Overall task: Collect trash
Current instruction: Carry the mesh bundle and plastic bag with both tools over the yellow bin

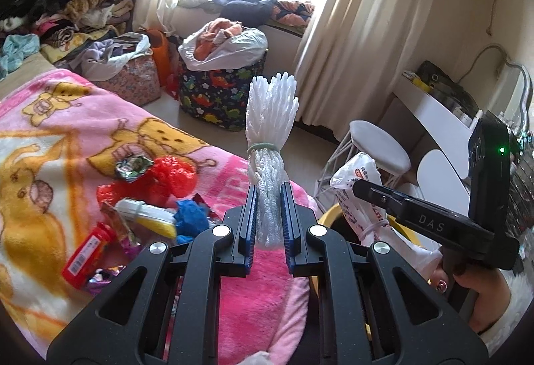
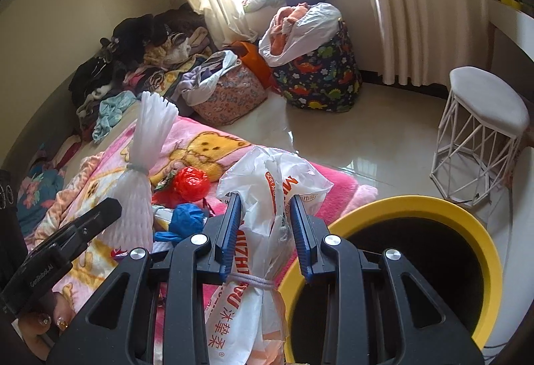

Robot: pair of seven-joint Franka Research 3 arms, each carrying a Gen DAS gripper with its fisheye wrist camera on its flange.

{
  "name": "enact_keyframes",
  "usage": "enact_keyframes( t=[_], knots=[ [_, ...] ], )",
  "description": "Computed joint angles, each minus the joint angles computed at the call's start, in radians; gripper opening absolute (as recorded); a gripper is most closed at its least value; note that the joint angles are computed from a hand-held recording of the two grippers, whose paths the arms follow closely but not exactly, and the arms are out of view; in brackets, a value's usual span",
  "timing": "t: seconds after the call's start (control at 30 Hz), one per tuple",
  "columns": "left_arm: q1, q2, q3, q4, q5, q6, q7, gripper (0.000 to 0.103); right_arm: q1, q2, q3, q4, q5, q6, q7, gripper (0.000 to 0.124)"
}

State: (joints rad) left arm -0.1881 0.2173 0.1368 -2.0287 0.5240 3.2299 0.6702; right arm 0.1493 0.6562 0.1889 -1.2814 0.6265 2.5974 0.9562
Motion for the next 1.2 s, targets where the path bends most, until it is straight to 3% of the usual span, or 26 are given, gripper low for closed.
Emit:
enact_keyframes(
  t=[0.17,0.57,1.2],
  knots=[
    [0.026,0.010,-0.049,0.011,-0.013,-0.010,0.030,0.009,-0.016,-0.028,0.004,-0.044,0.021,0.018,-0.012,0.029],
    [0.030,0.031,-0.105,0.043,-0.024,-0.042,0.070,0.009,-0.047,-0.080,-0.004,-0.117,0.073,0.036,-0.022,0.029],
    [0.083,0.104,-0.239,0.119,-0.135,-0.105,0.231,0.009,-0.074,-0.104,-0.028,-0.174,0.091,0.050,0.006,0.029]
  ],
)
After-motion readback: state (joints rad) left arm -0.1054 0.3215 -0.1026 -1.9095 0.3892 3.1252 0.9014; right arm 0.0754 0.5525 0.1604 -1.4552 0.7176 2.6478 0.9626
